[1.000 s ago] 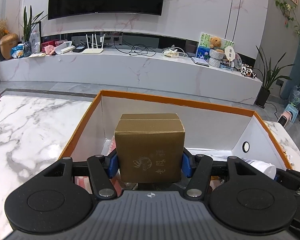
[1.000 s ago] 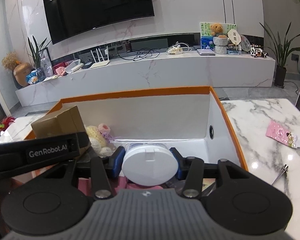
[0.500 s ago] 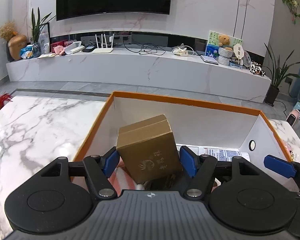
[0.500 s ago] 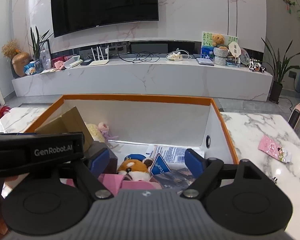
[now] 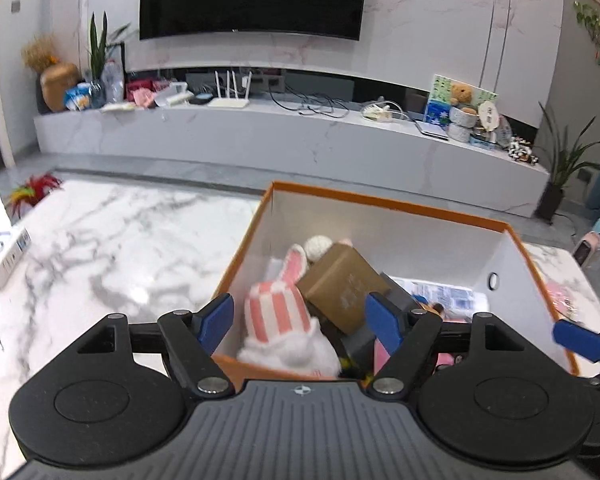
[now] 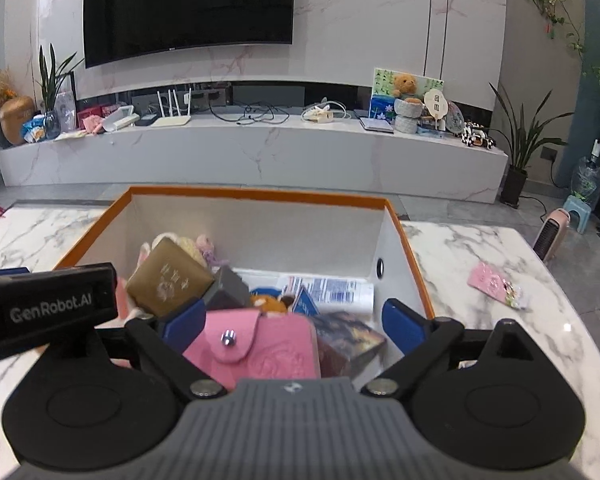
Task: Organize objects
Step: 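Lower both items into the orange box and open both tools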
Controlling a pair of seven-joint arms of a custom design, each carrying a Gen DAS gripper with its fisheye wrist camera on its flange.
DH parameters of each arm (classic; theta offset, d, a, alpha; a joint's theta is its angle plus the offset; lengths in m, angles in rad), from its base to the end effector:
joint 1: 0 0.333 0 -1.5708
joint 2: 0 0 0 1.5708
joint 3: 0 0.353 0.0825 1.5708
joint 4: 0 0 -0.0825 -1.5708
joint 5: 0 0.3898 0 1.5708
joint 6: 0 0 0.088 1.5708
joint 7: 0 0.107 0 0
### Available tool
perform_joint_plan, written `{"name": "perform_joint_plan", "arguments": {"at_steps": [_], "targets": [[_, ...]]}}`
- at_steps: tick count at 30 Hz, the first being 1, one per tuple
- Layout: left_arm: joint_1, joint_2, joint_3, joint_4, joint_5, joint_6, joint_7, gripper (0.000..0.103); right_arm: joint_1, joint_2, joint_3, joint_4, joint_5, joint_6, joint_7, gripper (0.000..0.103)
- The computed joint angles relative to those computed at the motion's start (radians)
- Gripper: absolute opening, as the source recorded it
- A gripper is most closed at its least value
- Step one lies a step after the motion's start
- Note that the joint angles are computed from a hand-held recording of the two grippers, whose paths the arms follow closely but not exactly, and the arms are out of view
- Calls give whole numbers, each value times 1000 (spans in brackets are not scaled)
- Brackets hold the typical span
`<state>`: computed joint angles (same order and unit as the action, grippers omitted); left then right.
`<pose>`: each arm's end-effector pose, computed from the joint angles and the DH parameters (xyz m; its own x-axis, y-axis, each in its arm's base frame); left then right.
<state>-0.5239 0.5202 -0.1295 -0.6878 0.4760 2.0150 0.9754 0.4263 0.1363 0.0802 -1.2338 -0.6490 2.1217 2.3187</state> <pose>0.6103 -0.3794 0.8093 -0.0731 -0.9940 0.0815 -0.6257 -0.0179 -0.7798 0.5674 0.2770 0.8209 -0.1372 -0.9900 0.0318 -0.5647 0.0518 -0.8237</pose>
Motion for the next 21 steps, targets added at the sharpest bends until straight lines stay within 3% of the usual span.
{"name": "perform_joint_plan", "arguments": {"at_steps": [10, 21], "targets": [[14, -53, -24, -55, -12, -35, 18, 87, -1, -59, 21, -60, 14, -15, 49, 98], [14, -76, -27, -96, 4, -16, -3, 89, -1, -55, 26, -44, 14, -35, 47, 99]]}}
